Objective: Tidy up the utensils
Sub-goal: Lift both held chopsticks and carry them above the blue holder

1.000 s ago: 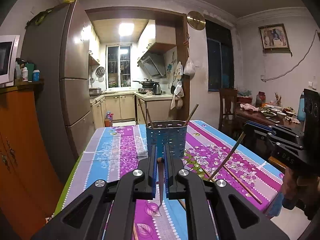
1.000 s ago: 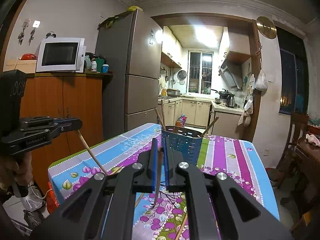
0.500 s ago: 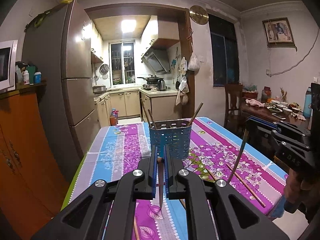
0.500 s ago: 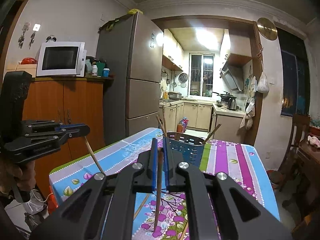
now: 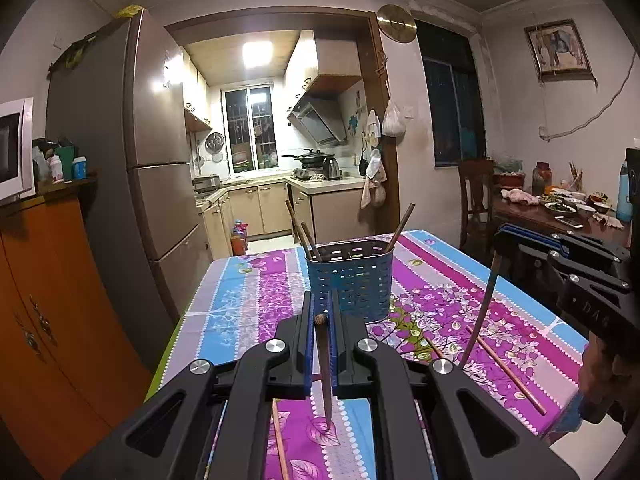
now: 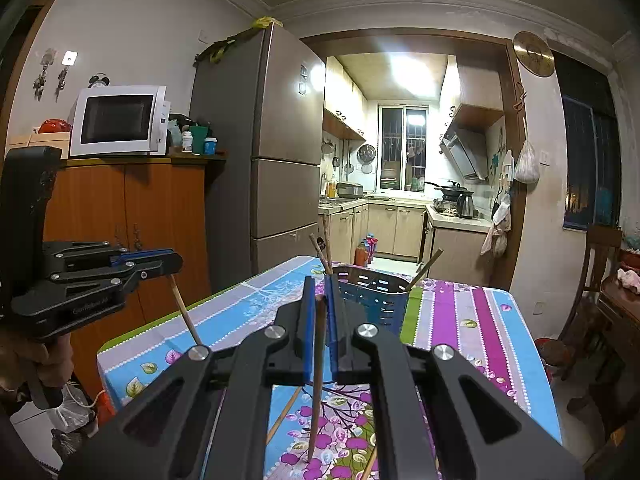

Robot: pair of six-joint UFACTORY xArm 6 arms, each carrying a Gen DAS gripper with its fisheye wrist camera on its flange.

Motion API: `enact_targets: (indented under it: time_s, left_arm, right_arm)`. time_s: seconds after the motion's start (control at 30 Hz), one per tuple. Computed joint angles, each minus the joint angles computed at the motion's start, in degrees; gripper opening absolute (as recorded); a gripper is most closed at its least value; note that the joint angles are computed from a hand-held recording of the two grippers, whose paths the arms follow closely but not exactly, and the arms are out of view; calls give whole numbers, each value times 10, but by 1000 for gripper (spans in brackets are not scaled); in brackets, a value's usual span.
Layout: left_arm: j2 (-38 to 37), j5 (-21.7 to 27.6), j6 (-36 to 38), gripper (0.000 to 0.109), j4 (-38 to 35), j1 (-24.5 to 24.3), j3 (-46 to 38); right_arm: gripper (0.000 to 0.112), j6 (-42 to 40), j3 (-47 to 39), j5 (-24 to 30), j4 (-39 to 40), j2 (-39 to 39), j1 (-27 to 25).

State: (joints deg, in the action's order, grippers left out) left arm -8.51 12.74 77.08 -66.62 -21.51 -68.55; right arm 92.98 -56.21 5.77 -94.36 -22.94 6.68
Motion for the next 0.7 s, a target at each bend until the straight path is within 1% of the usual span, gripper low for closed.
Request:
enact_targets:
  time_s: [0.37,0.7]
  left_arm:
    - [8,-17,-11,8,23,-10,-4]
    - [21,-23,-36,8,56,-13,-17]
  right_arm:
    - [4,-19,-26,-12,13,15,-16]
    - [4,-38,-47,-20,31,28,-25]
